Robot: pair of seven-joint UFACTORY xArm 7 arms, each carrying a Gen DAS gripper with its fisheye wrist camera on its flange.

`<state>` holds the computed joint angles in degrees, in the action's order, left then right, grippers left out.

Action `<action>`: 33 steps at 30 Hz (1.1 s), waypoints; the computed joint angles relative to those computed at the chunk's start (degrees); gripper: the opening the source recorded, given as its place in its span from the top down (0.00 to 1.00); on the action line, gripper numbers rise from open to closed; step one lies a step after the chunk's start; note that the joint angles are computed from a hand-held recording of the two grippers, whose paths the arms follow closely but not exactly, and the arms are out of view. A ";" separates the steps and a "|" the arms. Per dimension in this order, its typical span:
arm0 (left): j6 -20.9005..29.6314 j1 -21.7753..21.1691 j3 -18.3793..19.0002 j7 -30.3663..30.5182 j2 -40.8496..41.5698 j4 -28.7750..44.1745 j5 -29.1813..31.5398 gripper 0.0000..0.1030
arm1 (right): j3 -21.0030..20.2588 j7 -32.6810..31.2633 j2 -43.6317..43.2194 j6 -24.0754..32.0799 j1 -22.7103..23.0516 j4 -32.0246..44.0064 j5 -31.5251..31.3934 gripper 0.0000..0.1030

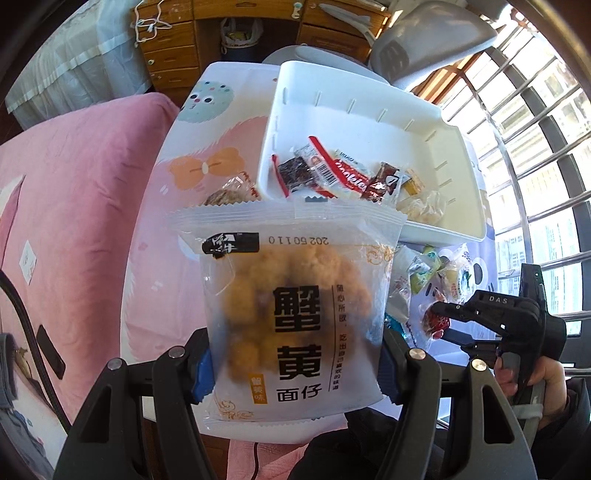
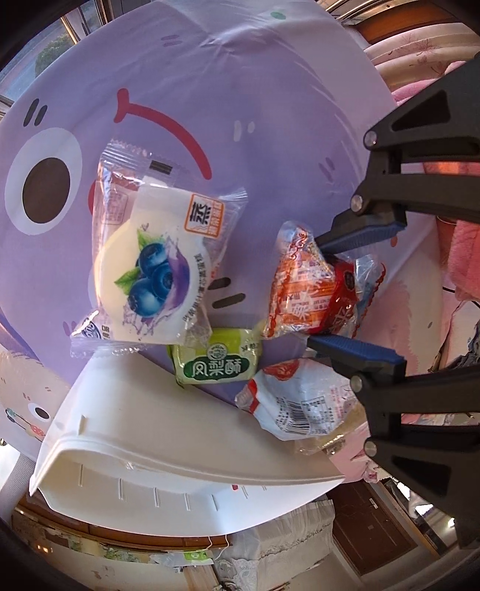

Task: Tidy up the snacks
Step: 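Lift both held packs and carry them over the white basket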

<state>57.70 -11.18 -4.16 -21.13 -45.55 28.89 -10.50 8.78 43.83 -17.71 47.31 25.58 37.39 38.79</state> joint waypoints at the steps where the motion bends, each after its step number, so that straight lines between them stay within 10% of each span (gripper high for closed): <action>1: -0.14 -0.13 0.10 0.44 0.81 0.75 0.12 0.35 | -0.13 -0.67 -0.41 0.16 0.21 0.13 0.32 0.57; 18: -3.52 0.63 0.32 6.00 14.79 13.08 2.01 0.35 | -0.21 -7.47 -2.02 -3.86 -0.65 7.79 -5.06 0.57; 33: -17.62 0.25 1.63 12.20 26.04 16.72 -1.87 0.34 | 1.52 -6.96 4.39 -15.38 -4.53 12.48 -22.25 0.56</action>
<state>40.09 -10.93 -2.53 -8.94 -19.52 45.61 -12.37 10.30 36.87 -13.32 31.93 21.05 49.88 16.54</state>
